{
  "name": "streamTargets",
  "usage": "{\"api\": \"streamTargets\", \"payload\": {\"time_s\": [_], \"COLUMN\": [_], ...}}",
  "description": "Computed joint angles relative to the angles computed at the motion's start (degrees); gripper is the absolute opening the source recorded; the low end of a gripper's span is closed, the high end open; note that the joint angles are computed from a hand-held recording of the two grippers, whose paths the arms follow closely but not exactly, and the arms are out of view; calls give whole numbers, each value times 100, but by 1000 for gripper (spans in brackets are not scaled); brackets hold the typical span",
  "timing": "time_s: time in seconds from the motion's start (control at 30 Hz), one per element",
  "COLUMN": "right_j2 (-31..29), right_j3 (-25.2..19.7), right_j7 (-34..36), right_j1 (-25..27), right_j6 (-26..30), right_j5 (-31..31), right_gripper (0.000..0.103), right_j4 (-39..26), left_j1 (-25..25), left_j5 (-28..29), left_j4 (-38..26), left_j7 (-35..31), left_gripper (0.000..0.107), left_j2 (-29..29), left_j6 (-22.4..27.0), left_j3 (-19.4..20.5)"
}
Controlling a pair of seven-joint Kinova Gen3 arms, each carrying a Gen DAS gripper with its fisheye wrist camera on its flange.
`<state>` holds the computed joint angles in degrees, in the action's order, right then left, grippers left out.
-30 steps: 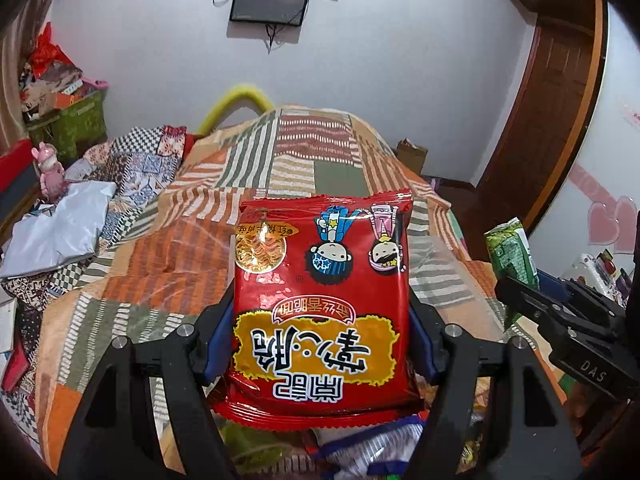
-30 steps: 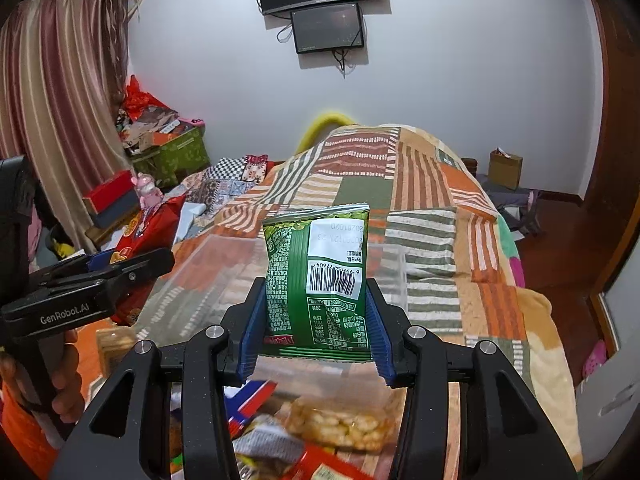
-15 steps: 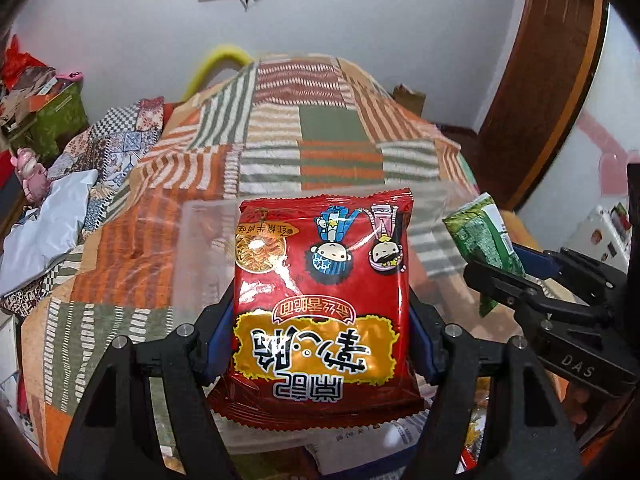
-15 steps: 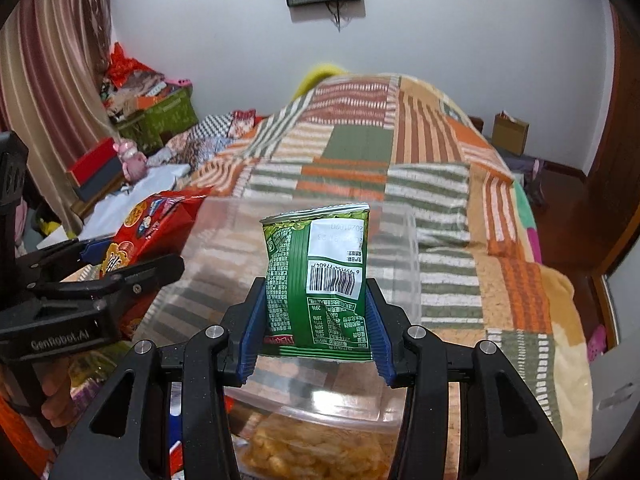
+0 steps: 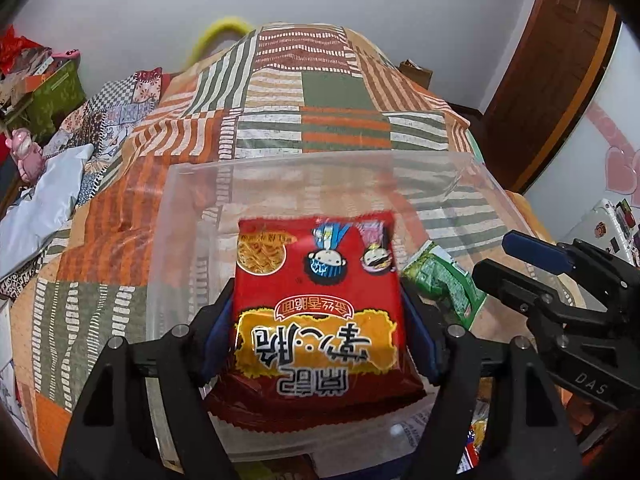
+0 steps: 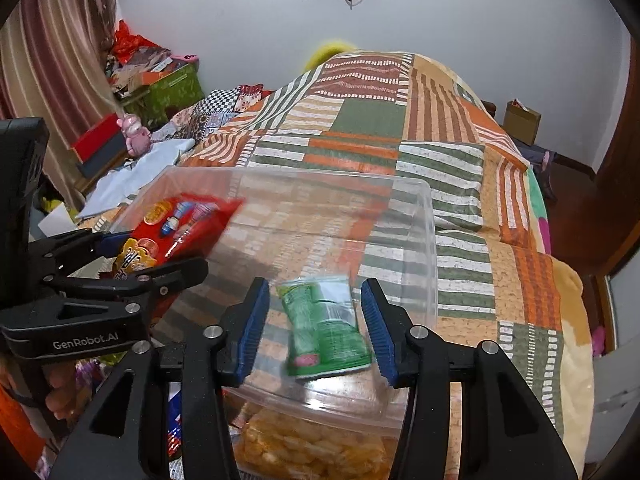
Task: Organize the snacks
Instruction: 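Lower both bags into the clear box and open both tools, then grasp the bread loaf with the left tool while the right tool grasps the red peanut bag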
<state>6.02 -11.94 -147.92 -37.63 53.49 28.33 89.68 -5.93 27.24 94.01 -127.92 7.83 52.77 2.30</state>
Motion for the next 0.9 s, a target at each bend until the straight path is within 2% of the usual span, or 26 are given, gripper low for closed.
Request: {"api": "streamTargets", "payload": {"time_s": [0.1,0.2,0.47,0.63,0.77,0.9], "right_j2": [-23,-120,-421,-622,-750,-752], "right_j3": [-5,-36,-283,-558,-794,-974], "right_j7": [-50,-243,-876,-1347,-1725,-1998], "right_j1": [-19,-64,-160,-267,-349,-461], "right_j6": [8,7,182,449,685,1006], "right_j5": [31,183,767,1232,1507,1660], "right_gripper": [47,58,67,72,80,80], "right_j4": [7,73,152,201,276,289], "left_j1": [-47,-110,-358,-402,-334,-284], "left_j5": [83,228,882,1184,1231,1263], "left_j4": [25,56,313,649,1007,1221], "left_j7": [-53,-148,-678,-1137,-1546,-1798], "left_gripper": [75,75,77,87,92,96], "left_j2": [-43,-137,-733,-1284,-1749,-1994], "left_j6": [69,136,317,173,-103,-68], "left_j3": [-18,-56,-383,-748,-1068,-1432]}}
